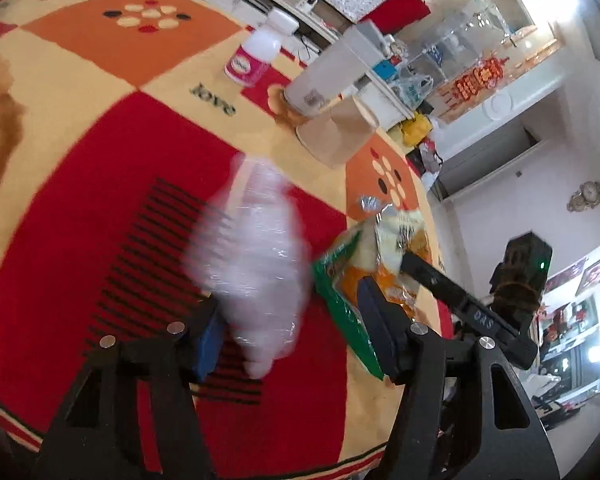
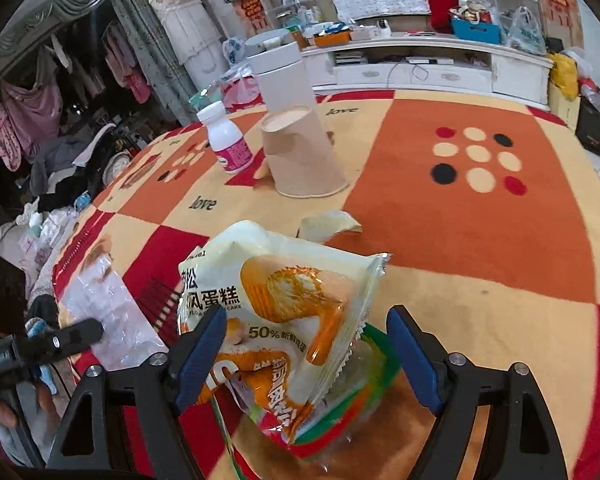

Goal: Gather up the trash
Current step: 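Grasp the clear plastic wrap with the left tool while the right tool grasps the yellow cake bag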

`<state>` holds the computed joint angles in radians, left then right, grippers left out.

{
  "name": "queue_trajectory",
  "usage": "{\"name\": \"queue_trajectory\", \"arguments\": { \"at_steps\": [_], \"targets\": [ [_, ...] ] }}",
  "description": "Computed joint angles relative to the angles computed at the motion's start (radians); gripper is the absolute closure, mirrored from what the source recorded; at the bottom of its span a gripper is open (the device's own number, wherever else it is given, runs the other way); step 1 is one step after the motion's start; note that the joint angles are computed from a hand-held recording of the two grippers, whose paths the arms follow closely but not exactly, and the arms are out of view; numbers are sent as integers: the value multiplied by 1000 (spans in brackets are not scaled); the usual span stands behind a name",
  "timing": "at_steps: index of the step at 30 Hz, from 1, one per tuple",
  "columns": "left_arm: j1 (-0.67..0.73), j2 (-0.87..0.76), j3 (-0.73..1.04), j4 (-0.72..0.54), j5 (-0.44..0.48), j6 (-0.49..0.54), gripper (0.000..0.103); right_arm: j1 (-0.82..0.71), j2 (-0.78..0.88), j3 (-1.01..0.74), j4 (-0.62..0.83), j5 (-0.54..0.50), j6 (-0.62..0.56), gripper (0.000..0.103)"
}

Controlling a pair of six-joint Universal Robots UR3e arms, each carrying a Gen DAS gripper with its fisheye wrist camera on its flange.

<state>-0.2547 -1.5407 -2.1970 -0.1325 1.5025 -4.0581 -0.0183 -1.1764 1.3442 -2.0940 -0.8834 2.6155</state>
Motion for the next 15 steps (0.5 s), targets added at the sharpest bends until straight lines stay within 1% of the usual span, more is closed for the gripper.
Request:
{"name": "queue_trajectory", "arguments": {
  "at_steps": [1,2,3,4,5,6,8,9,11,15],
  "targets": [
    [-4,-23,4,18,-2,-7,42,4,4,7,-15,4,3,41],
    [-9,-46,7,36,1,-13,43,6,4,15,-20,10,-1,57],
    [-12,-62,20,33,3,-11,44,8,0,20,-19,10,-5,62],
    [-16,-85,38,17,5,-4,49,9,0,22,-16,12,-12,65],
    [-18,-99,48,9,4,1,70,6,-9,35,-14,18,-26,70],
    [-17,-114,63,-9,-7,14,81,-3,-27,57,-17,29,-42,72],
    [-22,-122,62,1,-3,20,83,-23,-59,89,-17,54,-66,75],
    [-25,-120,62,0,1,22,88,-33,-69,94,-10,68,-72,76],
    [-30,-106,60,-2,4,25,89,-62,-99,108,18,107,-91,77],
    [-61,-54,84,-43,51,41,90,-113,-149,125,80,156,-126,78]
  ]
}}
